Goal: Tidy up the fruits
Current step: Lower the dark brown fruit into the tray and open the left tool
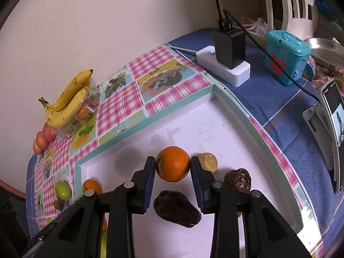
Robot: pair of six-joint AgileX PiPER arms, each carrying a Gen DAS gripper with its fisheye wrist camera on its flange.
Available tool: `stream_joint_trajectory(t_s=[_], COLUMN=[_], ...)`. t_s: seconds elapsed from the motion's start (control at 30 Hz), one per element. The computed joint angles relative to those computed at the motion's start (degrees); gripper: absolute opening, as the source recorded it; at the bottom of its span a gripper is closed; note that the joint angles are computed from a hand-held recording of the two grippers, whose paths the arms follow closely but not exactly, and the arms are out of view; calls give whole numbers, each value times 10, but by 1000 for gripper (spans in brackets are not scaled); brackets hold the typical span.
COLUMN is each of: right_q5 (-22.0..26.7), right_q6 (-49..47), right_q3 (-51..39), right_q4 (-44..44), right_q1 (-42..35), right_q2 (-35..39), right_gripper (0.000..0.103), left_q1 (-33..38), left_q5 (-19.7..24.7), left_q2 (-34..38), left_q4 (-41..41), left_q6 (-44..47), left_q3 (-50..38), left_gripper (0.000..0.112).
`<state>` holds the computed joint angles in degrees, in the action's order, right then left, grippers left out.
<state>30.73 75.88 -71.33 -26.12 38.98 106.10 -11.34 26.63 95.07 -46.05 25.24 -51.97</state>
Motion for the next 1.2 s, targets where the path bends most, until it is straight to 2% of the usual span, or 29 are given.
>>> stream_joint_trajectory(t_s=[0.2,0.27,0.43,0.63,0.9,0.97,1.2], right_q5=[-15,-6,-3,-18,-14,-13,-1], right_q6=[-16,-23,-51,-41,-51,-51,-56], right_q3=[5,-4,-17,-5,-5,-6,-11], right_q4=[17,16,40,41,56,54,49], right_q1=[-10,-7,-5,-7,-8,-7,0], right_q2=[14,20,35,30,29,27,14], right_gripper=[35,35,35,35,35,35,37], left_q1=[-17,-21,-16,-16,-6,2,19], left_q5=[-25,-31,-36,-38,-22,-12,21], left_q2=[4,3,2,2,1,0,-13], left_q4=[53,72,80,77,66,41,45], left_q6=[-41,-56,-64,-58,-54,-35,-52], left_q3=[-1,0,3,5,1,2,-3], left_gripper=[46,46,46,46,49,52,52])
